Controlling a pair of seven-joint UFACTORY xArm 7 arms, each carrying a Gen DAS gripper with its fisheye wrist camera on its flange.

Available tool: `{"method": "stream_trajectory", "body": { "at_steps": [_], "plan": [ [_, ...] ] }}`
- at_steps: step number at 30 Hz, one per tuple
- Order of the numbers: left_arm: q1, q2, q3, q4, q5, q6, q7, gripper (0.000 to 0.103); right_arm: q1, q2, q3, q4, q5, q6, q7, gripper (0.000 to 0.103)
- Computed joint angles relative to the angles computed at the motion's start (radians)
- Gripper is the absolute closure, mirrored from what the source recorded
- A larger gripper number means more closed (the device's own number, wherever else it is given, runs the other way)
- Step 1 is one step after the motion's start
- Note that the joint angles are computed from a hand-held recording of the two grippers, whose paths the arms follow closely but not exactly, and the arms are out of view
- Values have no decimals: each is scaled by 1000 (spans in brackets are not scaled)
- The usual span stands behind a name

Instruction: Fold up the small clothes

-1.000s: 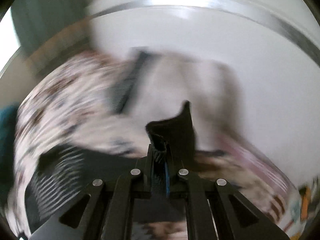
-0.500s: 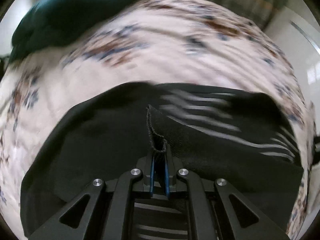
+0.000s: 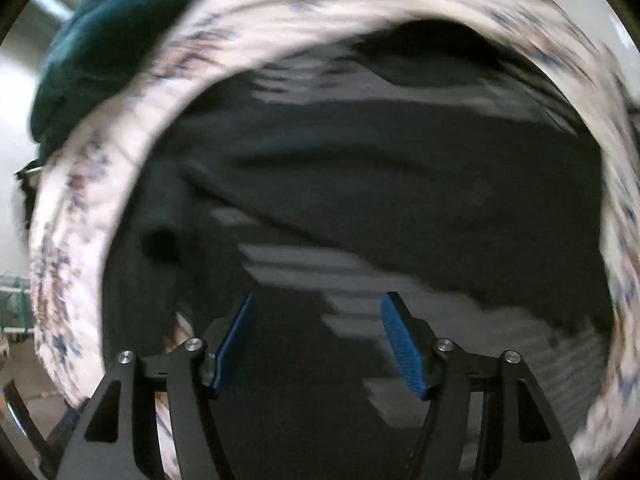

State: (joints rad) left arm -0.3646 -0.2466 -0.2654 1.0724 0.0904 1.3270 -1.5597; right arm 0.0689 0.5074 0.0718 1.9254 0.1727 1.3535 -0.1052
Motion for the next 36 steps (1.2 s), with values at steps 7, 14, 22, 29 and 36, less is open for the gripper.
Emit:
{"method": "stream_trajectory", "body": {
  "at_steps": [7, 14, 22, 29, 36],
  "plan": [
    [28, -41, 40, -252, -137, -463, 22, 31, -55, -141, -59, -276, -64, -7, 42, 35],
    [79, -13, 51, -155, 12, -404, 7, 95, -55, -167, -54, -378, -75, -42, 101, 35],
    [244, -142, 165, -233, 62, -419, 180, 95, -50, -172, -44, -371, -75, -65, 76, 35],
    [339, -186, 177, -308, 48, -435, 251, 93, -46, -139, -38, -344, -48, -84, 94, 35],
    [357, -544, 90, -696, -212, -819, -56, 42, -52, -134, -33, -349, -18, -91, 93, 35]
  ]
}}
